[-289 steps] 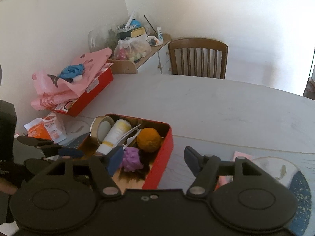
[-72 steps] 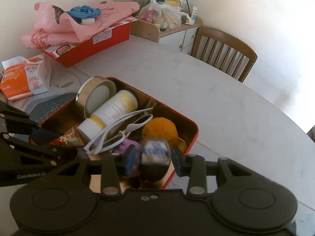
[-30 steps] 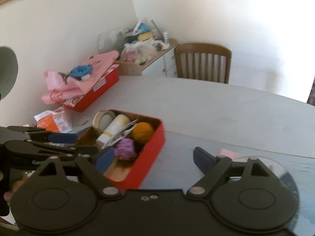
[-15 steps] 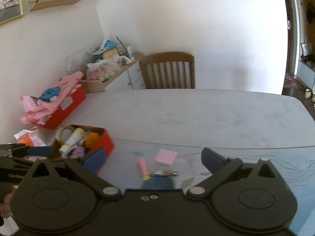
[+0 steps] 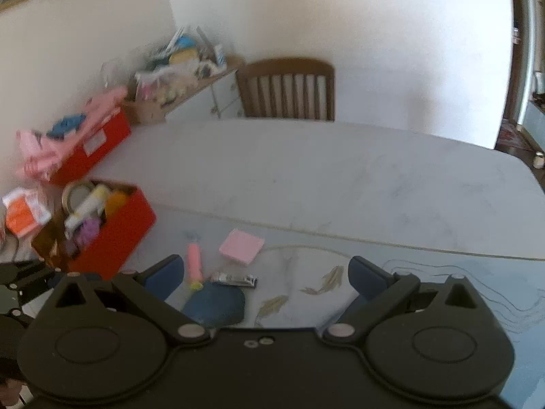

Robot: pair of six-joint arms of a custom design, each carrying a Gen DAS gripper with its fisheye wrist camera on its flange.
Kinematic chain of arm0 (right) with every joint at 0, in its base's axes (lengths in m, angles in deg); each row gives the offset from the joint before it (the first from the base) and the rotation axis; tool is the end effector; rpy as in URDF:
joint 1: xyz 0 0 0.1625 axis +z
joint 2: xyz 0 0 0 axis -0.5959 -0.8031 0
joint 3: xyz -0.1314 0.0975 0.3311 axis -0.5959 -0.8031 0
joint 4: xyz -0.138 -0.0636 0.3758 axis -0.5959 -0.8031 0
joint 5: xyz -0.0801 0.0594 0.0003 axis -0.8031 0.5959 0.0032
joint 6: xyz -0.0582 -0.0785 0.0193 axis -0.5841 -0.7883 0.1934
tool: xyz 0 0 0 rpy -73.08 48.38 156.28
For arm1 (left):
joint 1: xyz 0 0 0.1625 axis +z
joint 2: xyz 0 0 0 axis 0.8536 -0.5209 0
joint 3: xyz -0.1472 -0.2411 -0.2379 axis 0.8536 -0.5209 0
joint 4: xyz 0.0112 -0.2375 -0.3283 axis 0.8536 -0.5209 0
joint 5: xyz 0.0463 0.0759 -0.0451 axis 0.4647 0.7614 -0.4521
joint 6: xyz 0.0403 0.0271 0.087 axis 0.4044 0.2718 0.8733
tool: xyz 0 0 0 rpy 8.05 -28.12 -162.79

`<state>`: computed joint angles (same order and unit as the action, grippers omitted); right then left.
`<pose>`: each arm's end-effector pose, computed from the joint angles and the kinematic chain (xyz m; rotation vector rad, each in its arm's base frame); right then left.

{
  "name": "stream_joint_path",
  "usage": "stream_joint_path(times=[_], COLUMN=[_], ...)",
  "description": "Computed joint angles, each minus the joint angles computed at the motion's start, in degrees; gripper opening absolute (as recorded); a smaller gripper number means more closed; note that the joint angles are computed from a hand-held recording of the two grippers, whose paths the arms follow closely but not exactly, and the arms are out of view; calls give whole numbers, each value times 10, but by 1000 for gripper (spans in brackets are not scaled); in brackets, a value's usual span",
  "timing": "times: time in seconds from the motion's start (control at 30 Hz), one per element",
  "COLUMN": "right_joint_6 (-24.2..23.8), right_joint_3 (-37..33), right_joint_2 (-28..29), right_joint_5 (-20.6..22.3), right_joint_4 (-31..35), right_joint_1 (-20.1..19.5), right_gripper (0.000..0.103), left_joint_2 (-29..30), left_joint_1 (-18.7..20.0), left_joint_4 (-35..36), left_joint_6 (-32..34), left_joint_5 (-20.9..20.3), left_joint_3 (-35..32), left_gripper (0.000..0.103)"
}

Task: Organize rigid objects
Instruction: 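Move left tool toward the green cone while right tool approaches the silver nail clipper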

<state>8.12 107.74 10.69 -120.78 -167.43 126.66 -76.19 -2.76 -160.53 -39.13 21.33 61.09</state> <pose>0.1009 -0.6540 0.2286 0.4867 -2.3830 0.9510 -0.2367 -0.6831 0.0754 0.9161 2.4054 -0.6352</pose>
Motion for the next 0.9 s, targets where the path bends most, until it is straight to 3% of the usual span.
stream_joint_path(times=[0.23, 0.43, 0.73, 0.83, 0.9], right_joint_6=[-60, -114, -183, -201, -207], right_joint_3=[-62, -108, -158, -166, -167], right_joint_2=[39, 70, 100, 105, 104], right_joint_5=[6, 3, 10, 16, 25], right_joint_4=[88, 143, 203, 208, 215], right_joint_1=[-17, -23, -23, -23, -24], right_gripper=[100, 90, 59, 51, 41], left_joint_2=[27, 48, 66, 68, 68], left_joint_1=[-2, 0, 0, -1, 0], left_joint_4=[-1, 16, 25, 34, 37], left_joint_6=[-7, -8, -5, -8, -12], left_joint_5=[19, 36, 61, 64, 58], left_joint_3=[-6, -23, -34, -37, -39], left_gripper=[86, 86, 84, 72, 66])
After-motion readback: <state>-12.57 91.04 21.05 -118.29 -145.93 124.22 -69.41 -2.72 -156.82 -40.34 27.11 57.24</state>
